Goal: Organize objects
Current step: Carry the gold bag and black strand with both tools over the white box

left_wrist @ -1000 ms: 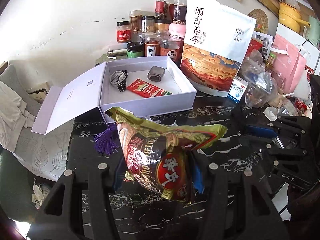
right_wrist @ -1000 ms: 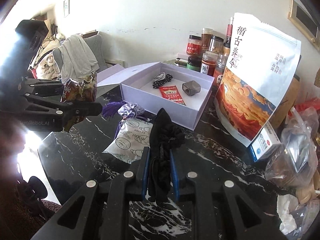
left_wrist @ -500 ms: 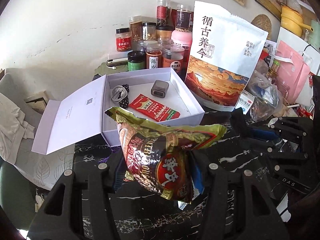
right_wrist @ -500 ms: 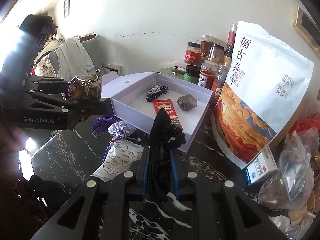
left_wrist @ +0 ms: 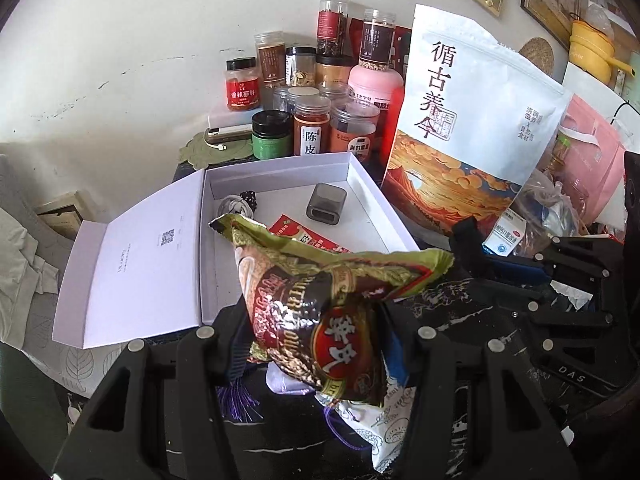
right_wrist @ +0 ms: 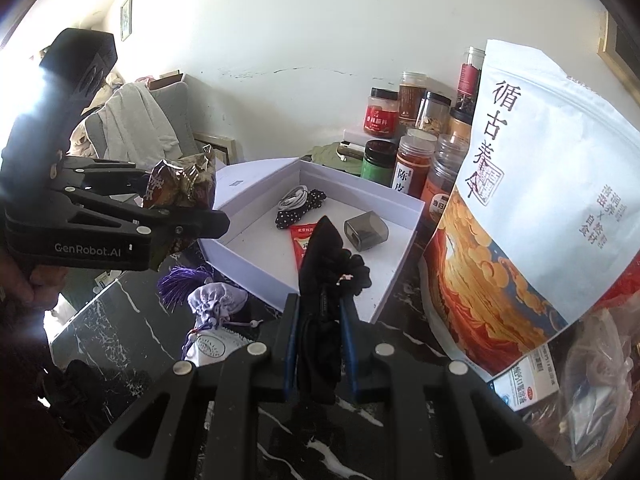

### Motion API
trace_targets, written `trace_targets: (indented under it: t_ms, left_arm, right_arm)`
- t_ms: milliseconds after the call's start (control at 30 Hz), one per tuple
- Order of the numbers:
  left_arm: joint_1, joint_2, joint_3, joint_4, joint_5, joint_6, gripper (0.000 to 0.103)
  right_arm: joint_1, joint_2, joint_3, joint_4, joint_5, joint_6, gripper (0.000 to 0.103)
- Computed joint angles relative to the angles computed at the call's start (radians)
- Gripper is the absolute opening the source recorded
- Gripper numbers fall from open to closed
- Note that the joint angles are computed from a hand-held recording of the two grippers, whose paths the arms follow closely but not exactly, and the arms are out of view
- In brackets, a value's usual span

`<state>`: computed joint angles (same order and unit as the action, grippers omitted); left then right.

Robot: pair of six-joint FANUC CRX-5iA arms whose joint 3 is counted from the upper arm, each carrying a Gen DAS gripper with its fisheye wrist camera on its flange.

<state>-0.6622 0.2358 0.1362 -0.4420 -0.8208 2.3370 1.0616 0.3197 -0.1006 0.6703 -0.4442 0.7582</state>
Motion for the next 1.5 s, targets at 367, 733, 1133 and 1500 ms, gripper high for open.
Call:
trace_targets:
  t_ms: [367,733,1133,1500]
  left_arm:
    - [0.078,0.07,0.059,0.062,0.027,-0.098,0.052]
    - [0.146,0.155,0.135,0.117,0.057,-0.184,0.052]
    - [0.22,0.238,0.227,0.179,0.067,-0.278,0.052]
    - [0.247,0.339,0.33,0.171,0.029,-0.302,0.052]
  right_arm:
    - [-0.035,0.096,0.155,-0.137,-0.023,0.172,0.019]
    - [-0.075,0.211,0.338,-0.234,-0.043,0.322,0.019]
    - [-0.105,0.347,0.571,-0.338,-0.107,0.444,0.019]
    - [-0.122,0.458,0.732,-0.393,-0.187,0.499,0.019]
